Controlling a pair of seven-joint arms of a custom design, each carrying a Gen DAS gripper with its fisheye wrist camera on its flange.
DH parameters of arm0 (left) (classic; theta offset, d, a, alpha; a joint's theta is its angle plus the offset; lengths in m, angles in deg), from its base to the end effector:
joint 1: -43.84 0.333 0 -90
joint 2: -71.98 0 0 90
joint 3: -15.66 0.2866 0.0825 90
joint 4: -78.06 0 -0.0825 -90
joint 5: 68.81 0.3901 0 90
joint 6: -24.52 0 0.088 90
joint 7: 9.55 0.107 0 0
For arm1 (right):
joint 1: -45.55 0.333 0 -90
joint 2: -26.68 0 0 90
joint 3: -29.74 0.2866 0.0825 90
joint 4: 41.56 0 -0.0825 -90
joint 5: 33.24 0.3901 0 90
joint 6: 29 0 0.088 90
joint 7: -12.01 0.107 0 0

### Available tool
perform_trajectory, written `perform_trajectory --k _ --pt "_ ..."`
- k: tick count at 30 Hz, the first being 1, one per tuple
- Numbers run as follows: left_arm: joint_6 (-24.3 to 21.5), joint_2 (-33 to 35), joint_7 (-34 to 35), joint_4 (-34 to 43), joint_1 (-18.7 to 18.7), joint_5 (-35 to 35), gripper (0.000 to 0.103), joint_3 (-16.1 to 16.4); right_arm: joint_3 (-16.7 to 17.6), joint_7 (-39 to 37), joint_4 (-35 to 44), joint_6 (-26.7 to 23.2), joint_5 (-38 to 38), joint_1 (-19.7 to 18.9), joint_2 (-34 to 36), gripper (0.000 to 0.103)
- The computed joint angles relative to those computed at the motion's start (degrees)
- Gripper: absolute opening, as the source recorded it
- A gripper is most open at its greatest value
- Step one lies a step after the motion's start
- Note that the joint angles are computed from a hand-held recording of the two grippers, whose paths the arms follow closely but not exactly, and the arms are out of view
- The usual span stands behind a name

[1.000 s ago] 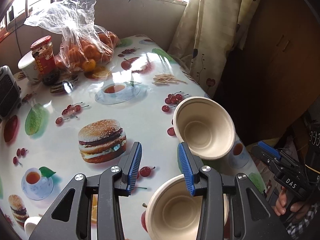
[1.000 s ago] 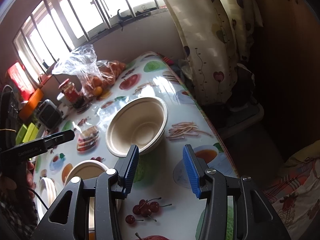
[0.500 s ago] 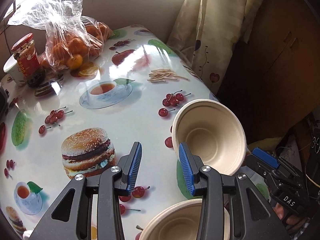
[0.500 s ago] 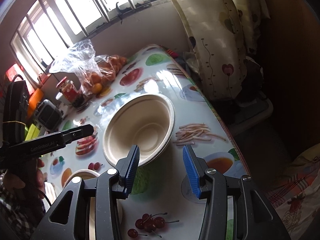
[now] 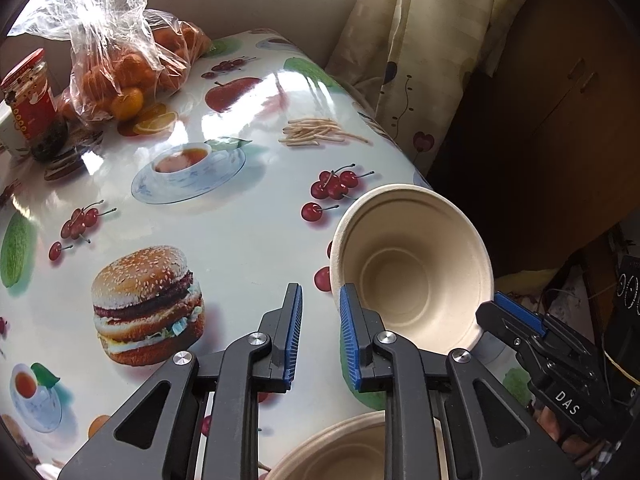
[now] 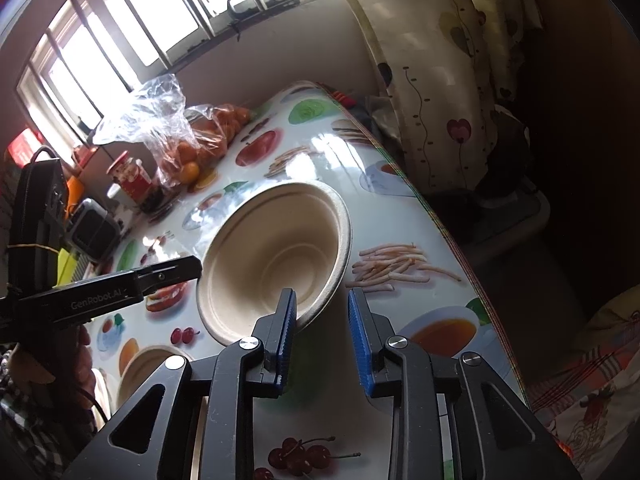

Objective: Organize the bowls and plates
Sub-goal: 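Close the left tool on a bowl rim while the right tool grips another bowl rim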

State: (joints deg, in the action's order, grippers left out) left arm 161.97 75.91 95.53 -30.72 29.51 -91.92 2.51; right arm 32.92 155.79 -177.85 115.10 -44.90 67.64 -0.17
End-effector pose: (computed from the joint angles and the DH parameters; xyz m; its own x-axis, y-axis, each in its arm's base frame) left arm 0.5484 -0.2856 0.4801 -0.5172 -0.8123 0.2697 -0.8145 0.3703 -0.4466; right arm 0.4259 0.2054 0.5354 -0.2588 -0.9130 -0.3152 -0.7743 0.3912 -0.4974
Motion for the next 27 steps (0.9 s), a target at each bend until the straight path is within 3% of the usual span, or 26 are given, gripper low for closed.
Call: perform_trajectory --k 11,16,27 --pt "0.15 0.25 0.86 0.22 -0.18 -0.89 0.017 -0.13 -0.07 -0.24 0.2 0.16 0.16 -0.06 0.38 0.019" --pt "0.54 0.25 0.91 -0.04 -0.41 -0.72 0.009 -0.25 -0.08 -0.34 0.28 0.14 0.26 -0.04 0.4 0.018" --pt "1.35 -0.18 0.21 -0.62 -0.69 -0.14 0.009 -0.3 -0.06 -0.37 0.21 0.29 0.29 -0.06 0.39 0.018"
